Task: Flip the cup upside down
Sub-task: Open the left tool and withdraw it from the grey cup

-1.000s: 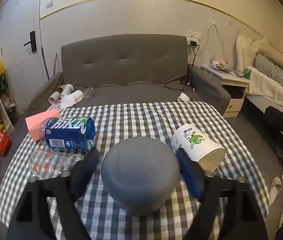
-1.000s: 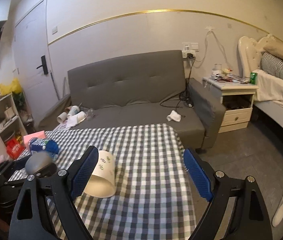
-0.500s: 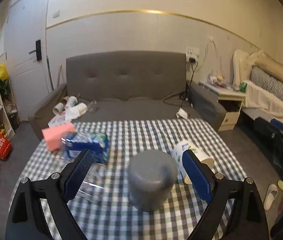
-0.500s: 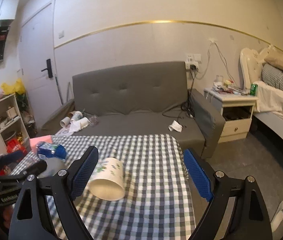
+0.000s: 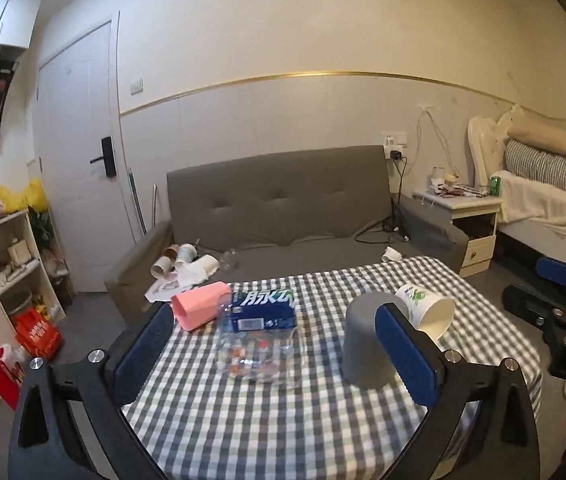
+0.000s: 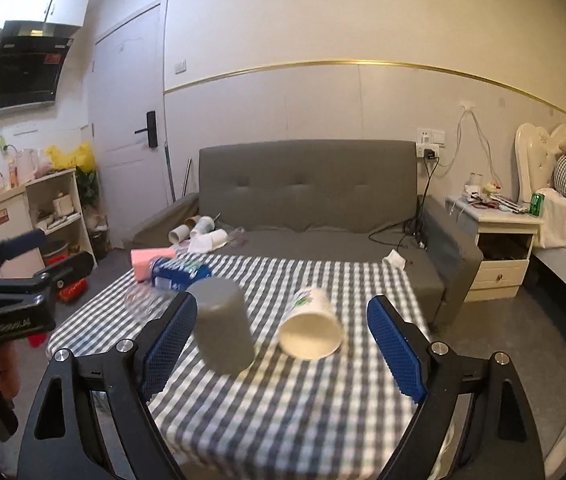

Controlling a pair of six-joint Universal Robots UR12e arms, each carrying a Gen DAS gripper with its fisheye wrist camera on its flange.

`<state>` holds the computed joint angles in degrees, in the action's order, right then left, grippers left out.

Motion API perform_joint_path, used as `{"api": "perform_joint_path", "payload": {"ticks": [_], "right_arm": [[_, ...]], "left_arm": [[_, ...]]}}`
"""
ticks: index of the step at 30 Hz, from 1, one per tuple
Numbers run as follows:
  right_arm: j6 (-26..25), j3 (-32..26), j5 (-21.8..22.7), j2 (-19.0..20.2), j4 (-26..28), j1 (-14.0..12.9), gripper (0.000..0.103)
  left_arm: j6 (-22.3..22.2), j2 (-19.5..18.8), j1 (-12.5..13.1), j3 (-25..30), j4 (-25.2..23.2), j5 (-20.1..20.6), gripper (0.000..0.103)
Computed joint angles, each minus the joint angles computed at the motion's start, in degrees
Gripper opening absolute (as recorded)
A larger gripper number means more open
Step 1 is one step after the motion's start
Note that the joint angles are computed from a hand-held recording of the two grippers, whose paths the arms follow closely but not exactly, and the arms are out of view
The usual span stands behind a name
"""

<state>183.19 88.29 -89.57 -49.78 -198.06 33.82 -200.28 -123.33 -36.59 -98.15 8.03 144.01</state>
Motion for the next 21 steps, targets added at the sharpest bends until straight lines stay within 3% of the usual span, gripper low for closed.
{"api": "perform_joint_path", "payload": {"ticks": [3,6,12,21], "right_arm": [[-0.17,-0.23,-3.12,1.22,-3.44,1.32,0.103],[0.53,-0.25,-4.70,1.90,-5.01,1.90,0.103],[0.94,-1.22,-6.42,3.10,-2.90,2.11,0.103],[0.31,-2.03,-6.36,3.90,-2.94,2.28,0.103]], "left_arm": [[-3.29,-0.13,-0.05,-1.48,0.96,-0.78,0.103],[-6.70,0.03,0.10,-2.44,-0.75,-1.56,0.103],[-13.62,0.01,0.33,-3.82,-3.50,-0.59,0.103],[-13.96,-0.16,0.41,-4.65,-1.87,1.12,0.103]]}}
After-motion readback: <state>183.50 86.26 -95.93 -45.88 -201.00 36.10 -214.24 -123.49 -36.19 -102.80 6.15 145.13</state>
